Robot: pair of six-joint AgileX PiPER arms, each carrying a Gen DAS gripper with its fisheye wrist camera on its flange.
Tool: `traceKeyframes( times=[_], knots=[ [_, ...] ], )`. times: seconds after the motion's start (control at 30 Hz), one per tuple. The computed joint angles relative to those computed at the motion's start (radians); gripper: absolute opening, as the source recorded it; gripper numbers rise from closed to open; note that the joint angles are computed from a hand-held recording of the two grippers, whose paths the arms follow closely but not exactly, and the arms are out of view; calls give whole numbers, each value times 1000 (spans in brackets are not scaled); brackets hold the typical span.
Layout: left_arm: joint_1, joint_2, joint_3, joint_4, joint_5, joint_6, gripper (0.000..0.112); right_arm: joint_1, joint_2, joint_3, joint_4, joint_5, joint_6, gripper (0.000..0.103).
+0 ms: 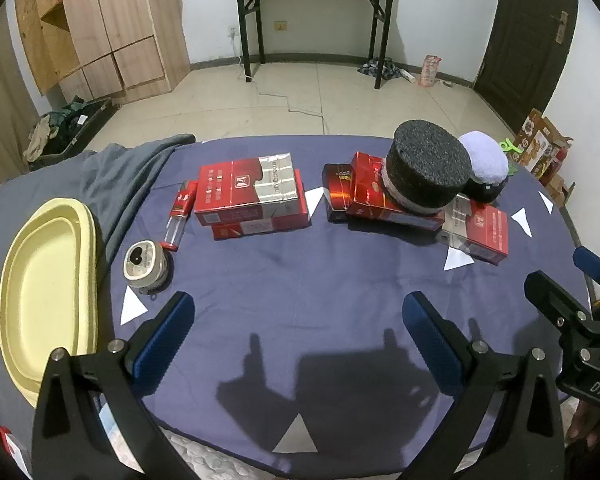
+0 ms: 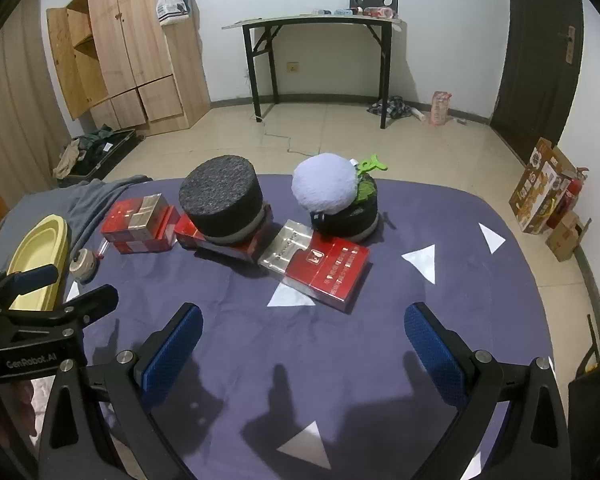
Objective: Organize rigid objects
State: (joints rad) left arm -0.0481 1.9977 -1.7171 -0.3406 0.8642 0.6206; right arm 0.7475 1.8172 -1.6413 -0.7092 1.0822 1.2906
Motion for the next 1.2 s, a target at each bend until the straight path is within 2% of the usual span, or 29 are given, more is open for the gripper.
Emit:
traceKeyframes(
  times=[1.2],
  knots=[
    [2,4,-2,-3,20,2,103,2,14,-12,10,12,-22,103]
  ],
)
